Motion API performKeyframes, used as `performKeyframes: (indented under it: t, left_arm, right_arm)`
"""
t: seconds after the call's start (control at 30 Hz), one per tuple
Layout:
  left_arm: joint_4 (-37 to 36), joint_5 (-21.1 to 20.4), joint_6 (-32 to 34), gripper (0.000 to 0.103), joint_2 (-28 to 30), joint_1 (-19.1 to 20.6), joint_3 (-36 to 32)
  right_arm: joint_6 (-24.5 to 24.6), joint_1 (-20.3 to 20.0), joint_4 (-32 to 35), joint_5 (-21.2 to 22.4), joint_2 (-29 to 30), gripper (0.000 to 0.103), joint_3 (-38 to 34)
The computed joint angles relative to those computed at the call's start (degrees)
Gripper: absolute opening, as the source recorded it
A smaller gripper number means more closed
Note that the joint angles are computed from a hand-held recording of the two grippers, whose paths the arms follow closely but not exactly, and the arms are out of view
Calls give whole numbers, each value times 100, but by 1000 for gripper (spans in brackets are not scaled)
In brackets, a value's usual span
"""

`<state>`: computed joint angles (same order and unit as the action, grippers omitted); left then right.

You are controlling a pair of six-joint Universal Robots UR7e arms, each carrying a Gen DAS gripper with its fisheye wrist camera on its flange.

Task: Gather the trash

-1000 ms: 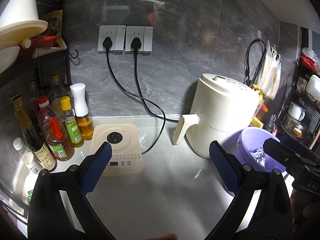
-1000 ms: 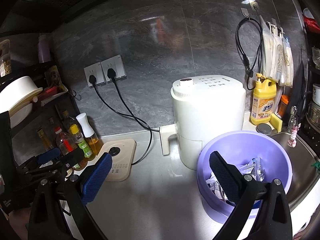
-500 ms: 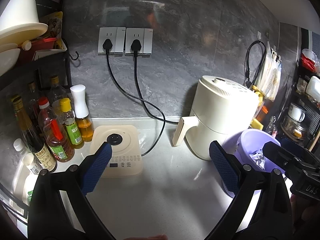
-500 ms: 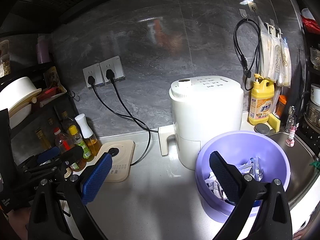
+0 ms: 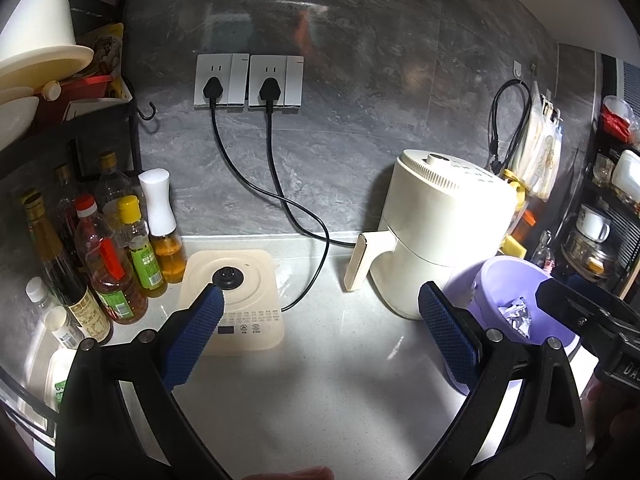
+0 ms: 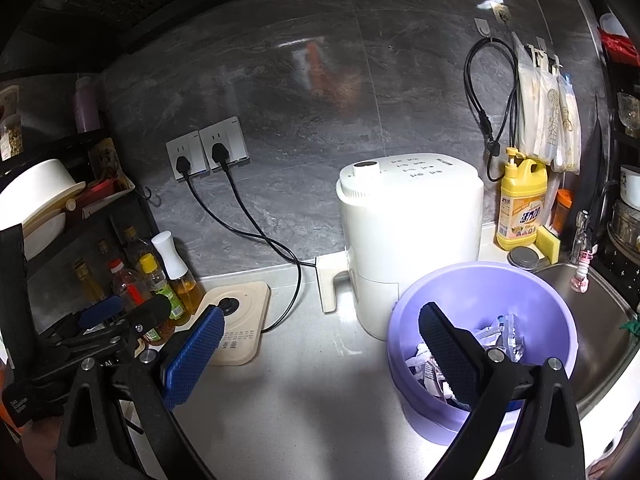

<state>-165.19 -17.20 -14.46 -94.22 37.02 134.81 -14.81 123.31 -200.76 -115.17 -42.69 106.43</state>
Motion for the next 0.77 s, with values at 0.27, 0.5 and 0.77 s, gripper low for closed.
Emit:
performKeyframes:
  t: [0.27,0.5,0.77]
  left_arm:
    - [-70,167,-22,97,33,-81,55]
    - [110,140,-124,97,0,-150,97]
    - [204,158,-265,97,-134,-244,151]
  right_arm:
    - [4,0,21,-118,-27,96,30]
    - [26,4,21,-142,-51,96,82]
    - [13,31,-87,-160,-61,96,146]
